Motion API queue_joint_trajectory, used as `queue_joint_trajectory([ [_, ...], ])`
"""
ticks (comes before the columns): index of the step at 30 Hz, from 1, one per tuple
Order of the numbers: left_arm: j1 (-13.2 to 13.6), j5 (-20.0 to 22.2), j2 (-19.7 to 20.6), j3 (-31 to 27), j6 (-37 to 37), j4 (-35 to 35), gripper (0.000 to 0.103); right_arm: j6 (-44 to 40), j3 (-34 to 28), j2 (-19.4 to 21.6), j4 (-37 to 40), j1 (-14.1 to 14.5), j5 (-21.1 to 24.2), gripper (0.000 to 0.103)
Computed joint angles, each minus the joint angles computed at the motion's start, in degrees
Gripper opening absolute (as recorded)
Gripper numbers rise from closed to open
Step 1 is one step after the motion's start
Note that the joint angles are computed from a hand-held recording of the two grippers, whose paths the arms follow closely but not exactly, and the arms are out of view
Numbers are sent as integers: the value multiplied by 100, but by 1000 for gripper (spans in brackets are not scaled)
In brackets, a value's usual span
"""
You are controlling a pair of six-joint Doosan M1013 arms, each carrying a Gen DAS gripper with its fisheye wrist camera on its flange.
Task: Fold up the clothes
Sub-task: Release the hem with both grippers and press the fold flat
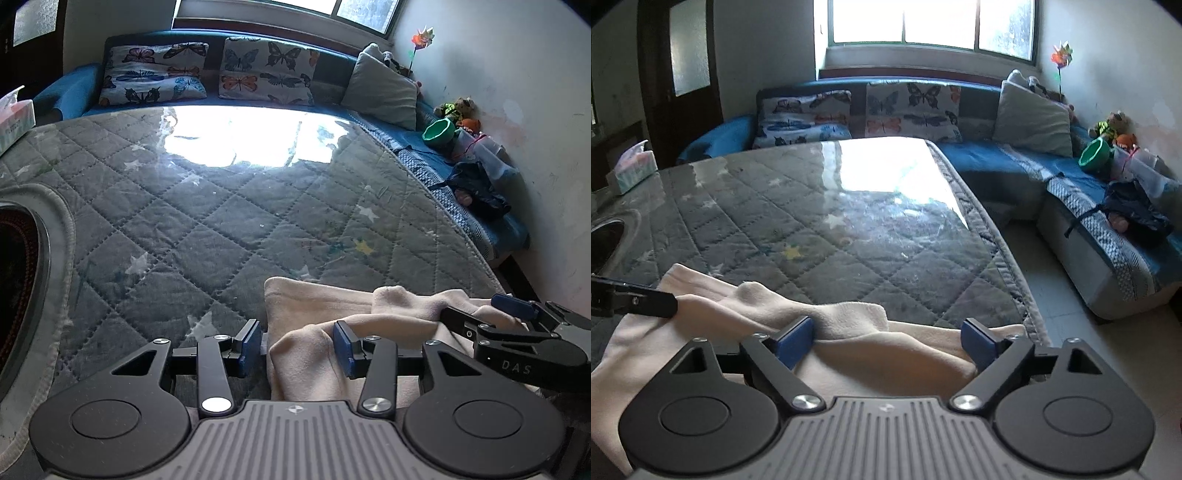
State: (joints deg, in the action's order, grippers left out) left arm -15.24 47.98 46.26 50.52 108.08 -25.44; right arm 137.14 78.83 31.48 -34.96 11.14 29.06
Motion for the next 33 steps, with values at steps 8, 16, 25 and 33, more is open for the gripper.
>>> queue_joint_trajectory([
  [8,20,-108,-106,156,58,-99,48,-38,159,-171,139,-27,-172,92],
  [16,13,-369,-403,627,502,-339,54,-751,-144,2,553,49,86,96],
  [25,-18,-281,-518,813,566,-153,66,-480,-137,-27,242,115,149,100],
  [33,-16,-556,-729,1190,813,-253,74,254,700,-619,-404,191,-416,103],
])
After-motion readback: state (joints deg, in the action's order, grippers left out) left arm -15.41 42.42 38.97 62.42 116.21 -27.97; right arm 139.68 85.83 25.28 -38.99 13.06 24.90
